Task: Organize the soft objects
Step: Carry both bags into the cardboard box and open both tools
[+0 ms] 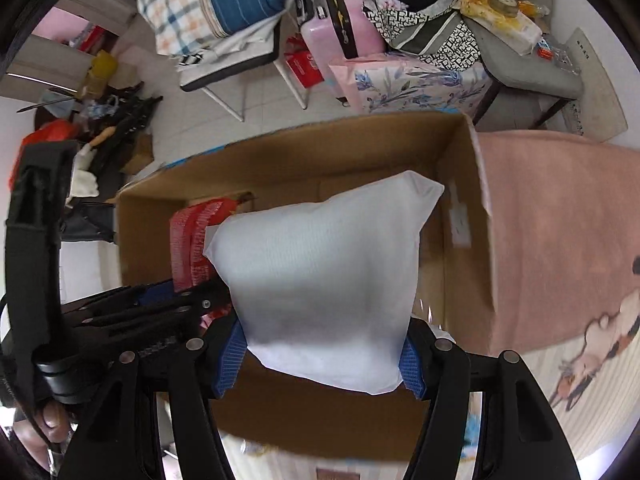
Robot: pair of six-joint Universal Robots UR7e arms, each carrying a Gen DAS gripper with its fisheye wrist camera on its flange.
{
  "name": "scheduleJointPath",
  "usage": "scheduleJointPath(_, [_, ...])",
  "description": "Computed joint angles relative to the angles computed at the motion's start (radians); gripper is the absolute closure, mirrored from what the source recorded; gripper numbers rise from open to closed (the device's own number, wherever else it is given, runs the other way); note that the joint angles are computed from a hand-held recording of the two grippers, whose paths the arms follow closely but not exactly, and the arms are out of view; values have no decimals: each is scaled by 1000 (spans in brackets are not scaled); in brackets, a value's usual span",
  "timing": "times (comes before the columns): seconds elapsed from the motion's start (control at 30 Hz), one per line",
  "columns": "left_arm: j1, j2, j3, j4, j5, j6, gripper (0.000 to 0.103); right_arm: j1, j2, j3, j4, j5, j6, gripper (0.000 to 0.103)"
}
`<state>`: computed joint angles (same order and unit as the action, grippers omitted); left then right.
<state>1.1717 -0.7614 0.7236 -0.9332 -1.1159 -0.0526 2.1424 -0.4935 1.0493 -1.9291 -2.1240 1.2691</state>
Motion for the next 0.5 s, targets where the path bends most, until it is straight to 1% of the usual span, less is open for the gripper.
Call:
scheduleJointPath(0.17, [18,38,-11,14,7,8,60,-55,21,12,-35,30,-39,37])
scheduleJointPath(0.27, [23,31,9,14,20,6,60,-71,21,39,-63,38,-54,36])
scheduleJointPath(0.33, [23,38,0,26,34,1,59,-85,21,57,-90,44,-65,33])
scheduleJointPath(0.37, [23,51,-13,31,38,-1,58,-92,17,73,-110,52,-68,30])
scheduleJointPath(0.43, [16,48,-24,45,39,3,56,-99,15,81,-119,66,-72,27])
scheduleJointPath(0.47, [13,46,-29,46,39,3,53,-99,13,83,-112,69,-71,23])
scheduleJointPath(0.5, [6,38,-32,45,42,5,49,-100,12,82,-118,71,-75,22])
